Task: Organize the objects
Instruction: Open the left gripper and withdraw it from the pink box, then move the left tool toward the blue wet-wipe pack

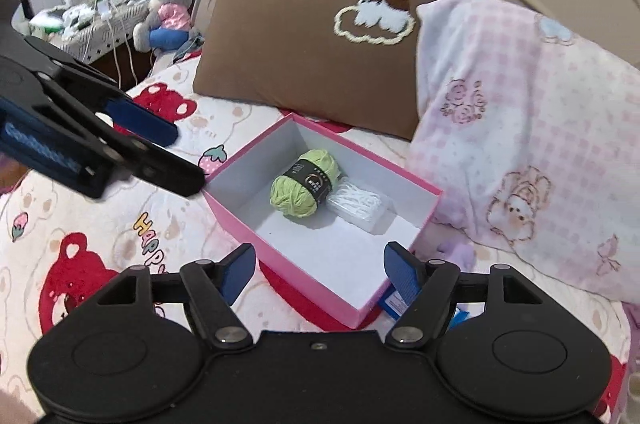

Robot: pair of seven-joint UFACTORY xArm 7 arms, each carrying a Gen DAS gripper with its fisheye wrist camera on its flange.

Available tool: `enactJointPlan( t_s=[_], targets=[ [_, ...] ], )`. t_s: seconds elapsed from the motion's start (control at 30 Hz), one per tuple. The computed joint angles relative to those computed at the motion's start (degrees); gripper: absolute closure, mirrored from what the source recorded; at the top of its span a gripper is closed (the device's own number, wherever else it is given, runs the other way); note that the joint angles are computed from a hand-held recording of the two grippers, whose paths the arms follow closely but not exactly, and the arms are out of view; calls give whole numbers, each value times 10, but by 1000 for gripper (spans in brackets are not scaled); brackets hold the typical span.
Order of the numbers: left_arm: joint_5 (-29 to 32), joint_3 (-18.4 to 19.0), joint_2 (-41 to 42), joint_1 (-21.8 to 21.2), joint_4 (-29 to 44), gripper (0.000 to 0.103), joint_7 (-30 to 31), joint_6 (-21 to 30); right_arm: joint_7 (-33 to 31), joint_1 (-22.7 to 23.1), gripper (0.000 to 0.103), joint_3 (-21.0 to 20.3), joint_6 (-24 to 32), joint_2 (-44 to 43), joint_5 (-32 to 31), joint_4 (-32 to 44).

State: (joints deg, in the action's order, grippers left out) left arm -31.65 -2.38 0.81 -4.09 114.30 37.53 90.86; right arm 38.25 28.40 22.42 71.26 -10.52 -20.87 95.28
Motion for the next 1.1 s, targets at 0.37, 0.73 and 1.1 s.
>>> enactJointPlan(
  t_s=[0.37, 0.73, 1.1],
  targets=[
    [-27, -15, 98, 53, 256, 40, -1, 121, 47, -38, 27, 20, 38, -86, 13, -53],
    [-65, -25, 51, 54, 243, 38, -24, 147, 71, -83, 27, 44, 103, -138, 26, -69],
    [-6, -42, -93, -60, -17, 38, -58, 1, 53, -126, 27, 30, 127, -213, 65, -101]
  ],
)
